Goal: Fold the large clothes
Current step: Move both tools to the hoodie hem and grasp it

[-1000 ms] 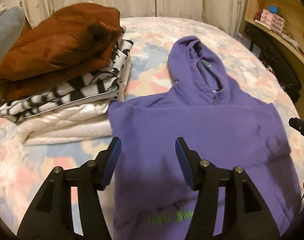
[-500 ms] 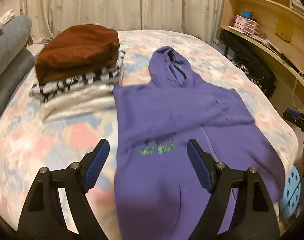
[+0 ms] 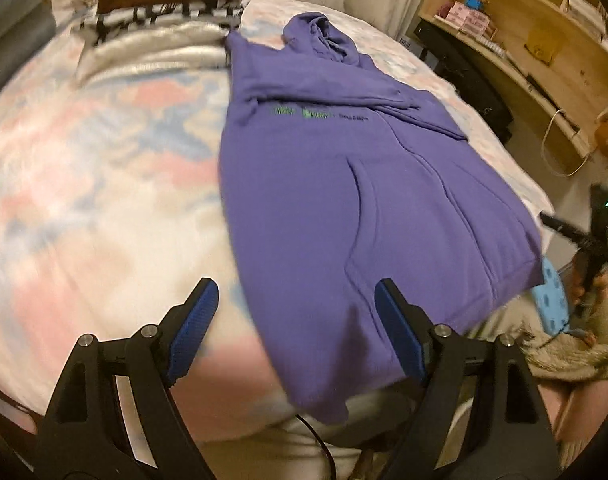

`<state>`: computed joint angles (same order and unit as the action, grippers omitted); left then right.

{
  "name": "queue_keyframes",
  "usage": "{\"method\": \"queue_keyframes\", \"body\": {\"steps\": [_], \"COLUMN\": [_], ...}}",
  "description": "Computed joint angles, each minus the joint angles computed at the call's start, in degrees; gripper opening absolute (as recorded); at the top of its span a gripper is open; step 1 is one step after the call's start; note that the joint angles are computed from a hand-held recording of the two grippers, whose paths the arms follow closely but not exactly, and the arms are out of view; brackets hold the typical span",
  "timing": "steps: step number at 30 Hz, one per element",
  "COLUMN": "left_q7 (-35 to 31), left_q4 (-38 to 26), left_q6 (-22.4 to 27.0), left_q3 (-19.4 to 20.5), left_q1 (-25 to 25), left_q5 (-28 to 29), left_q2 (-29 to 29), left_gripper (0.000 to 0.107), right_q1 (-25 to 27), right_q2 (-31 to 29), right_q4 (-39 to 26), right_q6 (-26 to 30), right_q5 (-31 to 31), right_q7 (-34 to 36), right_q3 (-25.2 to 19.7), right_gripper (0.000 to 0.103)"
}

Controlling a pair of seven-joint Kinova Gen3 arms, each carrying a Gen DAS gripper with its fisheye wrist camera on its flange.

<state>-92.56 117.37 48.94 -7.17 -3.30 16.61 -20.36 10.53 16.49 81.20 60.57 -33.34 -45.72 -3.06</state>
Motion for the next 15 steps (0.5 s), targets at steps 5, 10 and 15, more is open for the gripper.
{"method": "queue_keyframes", "body": {"steps": [5, 10, 15], "left_q7": [-6.51, -15.16, -24.61], "left_q4": [6.05, 7.94, 9.11], "left_q6": [-3.7, -2.91, -0.59], "left_q3": [-6.8, -13.13, -17.38], "left_q1": [2.21, 4.34, 5.6], "left_q5": [6.79, 13.82, 21.58], "left_q2": [-2.55, -3.02, -1.7], "left_gripper": [0.078, 0.078, 0.078], "right_q1": [6.31, 9.66, 10.79], "right_q2": [0.69, 2.3, 3.43], "right_q4": [6.43, 9.39, 10.74], "right_q6": [2.21, 3.15, 5.45], "right_q5": [-7.39, -13.45, -16.17], "right_q7": [6.65, 12.61, 18.28], "right_q3": [0.6, 0.39, 0.05], "right_gripper": [0.068, 0.064, 0.059]}}
